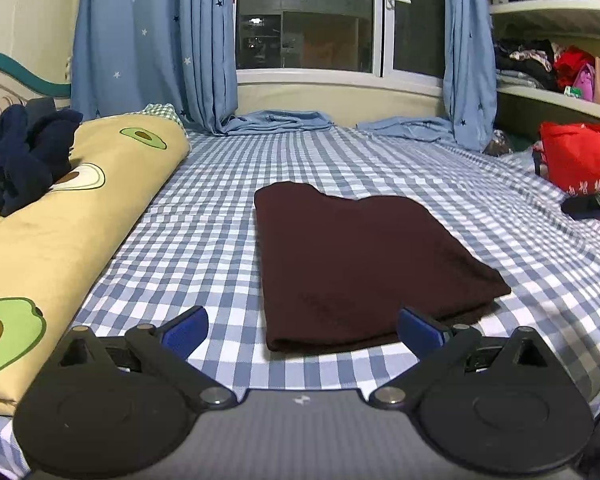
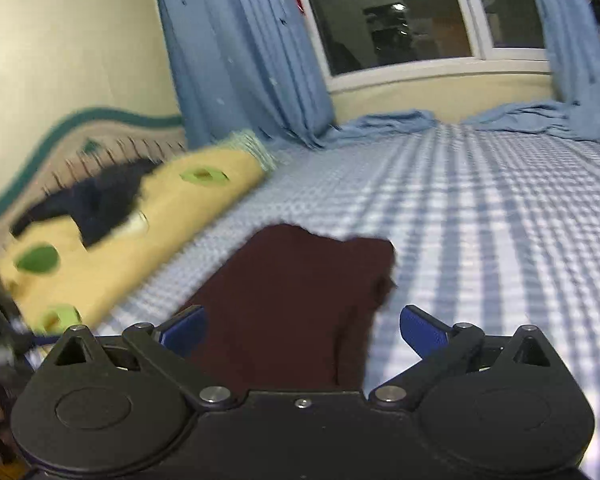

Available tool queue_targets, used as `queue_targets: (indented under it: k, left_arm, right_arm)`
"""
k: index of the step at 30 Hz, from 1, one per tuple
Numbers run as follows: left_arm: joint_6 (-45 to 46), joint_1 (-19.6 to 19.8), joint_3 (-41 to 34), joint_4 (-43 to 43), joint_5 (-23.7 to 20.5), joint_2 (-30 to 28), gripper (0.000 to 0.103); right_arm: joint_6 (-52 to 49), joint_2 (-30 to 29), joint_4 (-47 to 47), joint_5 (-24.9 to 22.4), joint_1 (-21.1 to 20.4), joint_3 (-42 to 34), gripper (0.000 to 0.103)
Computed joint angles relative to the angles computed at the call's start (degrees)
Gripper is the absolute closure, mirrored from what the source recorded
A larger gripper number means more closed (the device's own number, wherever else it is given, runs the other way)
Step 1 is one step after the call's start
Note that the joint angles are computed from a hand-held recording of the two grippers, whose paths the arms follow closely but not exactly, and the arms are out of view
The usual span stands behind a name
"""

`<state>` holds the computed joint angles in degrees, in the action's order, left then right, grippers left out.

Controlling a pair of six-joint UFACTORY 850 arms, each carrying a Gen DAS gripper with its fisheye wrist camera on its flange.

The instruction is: Fold small clothes

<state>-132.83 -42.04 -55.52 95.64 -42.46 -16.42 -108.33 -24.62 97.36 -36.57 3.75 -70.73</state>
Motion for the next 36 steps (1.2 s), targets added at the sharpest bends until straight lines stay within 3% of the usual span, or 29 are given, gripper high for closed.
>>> queue_targets:
  k: [2, 4, 8, 10, 12, 14, 17, 20, 21, 24, 28, 32, 34, 36]
  left_arm:
    - [0.3, -0.4, 0.0, -0.4, 0.0, 0.0, 0.001]
    - [-0.7, -0.4, 0.1, -0.5, 0.6, 0.2, 0.001]
    - [-1.5, -0.8, 0.5, -0.3, 0.7, 0.9, 0.001]
    - [-0.7, -1.5, 0.9, -0.7, -1.2, 1.3, 0.001]
    - [-0.4, -1.8, 1.4, -1.4, -2.0, 1.8, 0.001]
    - [-0.5, -1.7, 1.8, -2.3, -1.8, 2.1, 0.001]
    - [-0.8, -1.0, 2.2, -3.3, -0.9, 2.2, 0.001]
    - [-0.9, -0.5, 2.2, -3.3, -0.2, 2.1, 0.001]
    - [-1.1, -0.5, 2.2, -2.9, -0.4, 2.1, 0.001]
    - [-2.0, -0.4, 2.6, -1.5, -0.3, 2.2, 0.001]
    - [-2.1, 0.3, 1.6, -1.1, 1.6, 1.3, 0.001]
    - [-0.6, 0.2, 0.4, -2.3, 1.5, 0.6, 0.001]
    - [-0.2, 0.1, -0.1, -2.8, 1.3, 0.4, 0.001]
    - [0.9, 0.1, -0.6, -3.7, 1.2, 0.1, 0.001]
  right_arm:
    - [-4.5, 2.6, 2.5, 2.6, 0.7, 4.2, 0.001]
    - [-13.1, 3.1, 9.4, 2.0, 1.3, 6.6, 0.001]
    - [-11.8, -3.7, 8.7, -2.9, 2.4, 0.4, 0.002]
    - [-8.2, -8.7, 6.0, -2.5, 2.9, -4.9, 0.013]
    - [1.1, -13.5, -0.7, -1.2, 3.0, -10.7, 0.037]
    - [8.7, -17.8, -5.0, -3.8, 2.5, -15.2, 0.054]
    - [13.2, -21.6, -7.0, -5.4, 2.4, -19.1, 0.062]
    - [22.7, -25.2, -10.7, -10.8, 1.4, -23.5, 0.089]
    - [23.8, -25.4, -9.8, -12.4, 1.0, -23.5, 0.091]
    - [23.5, -24.4, -4.5, -15.7, -0.7, -21.2, 0.094]
    - [28.4, -26.5, -7.5, -12.9, -0.8, -21.8, 0.092]
    - [25.2, -24.1, -3.2, -12.5, -1.5, -18.3, 0.062]
    - [17.4, -20.2, 0.9, -11.4, -1.8, -13.5, 0.061]
    - [13.2, -18.0, 2.0, -14.6, -2.6, -11.0, 0.056]
